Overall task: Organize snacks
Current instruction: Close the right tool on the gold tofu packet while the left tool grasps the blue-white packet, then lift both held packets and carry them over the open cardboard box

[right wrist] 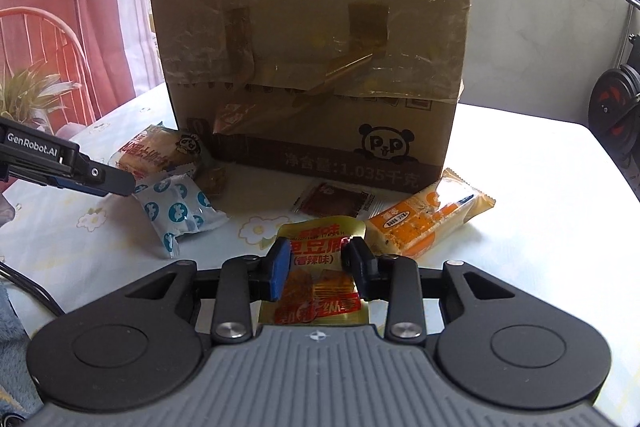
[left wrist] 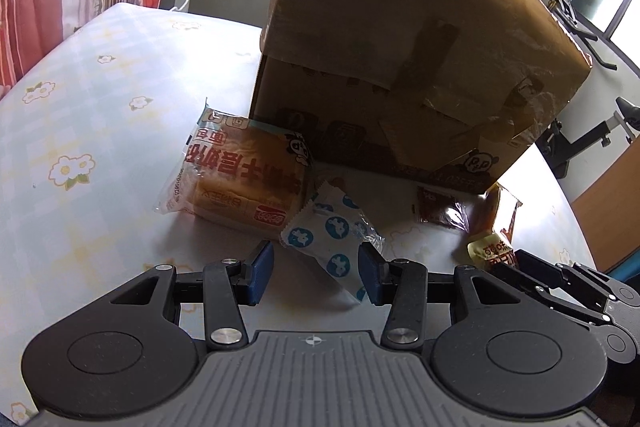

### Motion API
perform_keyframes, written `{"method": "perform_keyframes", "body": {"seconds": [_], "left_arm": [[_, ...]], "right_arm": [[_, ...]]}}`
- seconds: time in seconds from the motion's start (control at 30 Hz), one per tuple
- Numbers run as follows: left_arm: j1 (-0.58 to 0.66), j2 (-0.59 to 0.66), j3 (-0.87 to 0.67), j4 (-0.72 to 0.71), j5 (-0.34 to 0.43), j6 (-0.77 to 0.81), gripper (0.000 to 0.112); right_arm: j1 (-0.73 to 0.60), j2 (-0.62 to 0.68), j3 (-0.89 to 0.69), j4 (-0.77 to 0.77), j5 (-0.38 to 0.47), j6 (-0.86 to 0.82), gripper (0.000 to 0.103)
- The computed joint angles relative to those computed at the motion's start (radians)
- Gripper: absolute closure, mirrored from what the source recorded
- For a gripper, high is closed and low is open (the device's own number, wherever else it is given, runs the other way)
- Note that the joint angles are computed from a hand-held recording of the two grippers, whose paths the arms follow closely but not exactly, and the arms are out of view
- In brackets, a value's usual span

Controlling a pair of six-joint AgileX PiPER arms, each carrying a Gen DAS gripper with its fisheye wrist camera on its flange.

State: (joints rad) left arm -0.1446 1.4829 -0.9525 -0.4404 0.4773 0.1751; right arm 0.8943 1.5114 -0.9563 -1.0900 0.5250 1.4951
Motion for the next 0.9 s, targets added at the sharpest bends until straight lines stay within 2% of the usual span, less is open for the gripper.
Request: {"method": "perform_keyframes", "body": {"seconds": [0.13, 0.27, 0.33, 0.5, 0.6, 0.73, 0.8, 0.9], "left_arm": [[-0.012, 0.083, -0.11, 0.05, 0.091, -0.112, 0.063], [-0.006, 0.139, -0.192, 0.013, 0.145, -0.172, 0.06], [-0.027, 0.163, -0.222, 0.061, 0.154, -0.238, 0.058], [-0.096, 0.227, -0.266, 0.153, 0.135, -0.354, 0.057], [-0.147, 0.257, -0.27, 0.24, 0.097, -0.429, 0.057], [-0.173, 0.278, -0.246, 0.255, 0.027, -0.414, 0.056], [-0.184, 0.265, -0.221, 0.265, -0.015, -0.397, 0.066], [-0.192, 0.238, -0.196, 0.252, -0.033, -0.342, 0.068]], "right_arm": [[-0.008, -0.013, 0.016, -0.061, -0.019, 0.049, 0.069], [-0.015, -0.038, 0.044, -0.112, -0.031, 0.111, 0.069], [-0.02, -0.047, 0.056, -0.123, -0.037, 0.131, 0.069], [-0.025, -0.066, 0.083, -0.159, -0.049, 0.185, 0.069], [-0.021, -0.075, 0.094, -0.173, -0.049, 0.204, 0.069], [-0.017, -0.084, 0.102, -0.18, -0.039, 0.221, 0.069], [-0.017, -0.089, 0.106, -0.183, -0.035, 0.229, 0.069], [-0.017, -0.099, 0.112, -0.192, -0.028, 0.245, 0.069]]}}
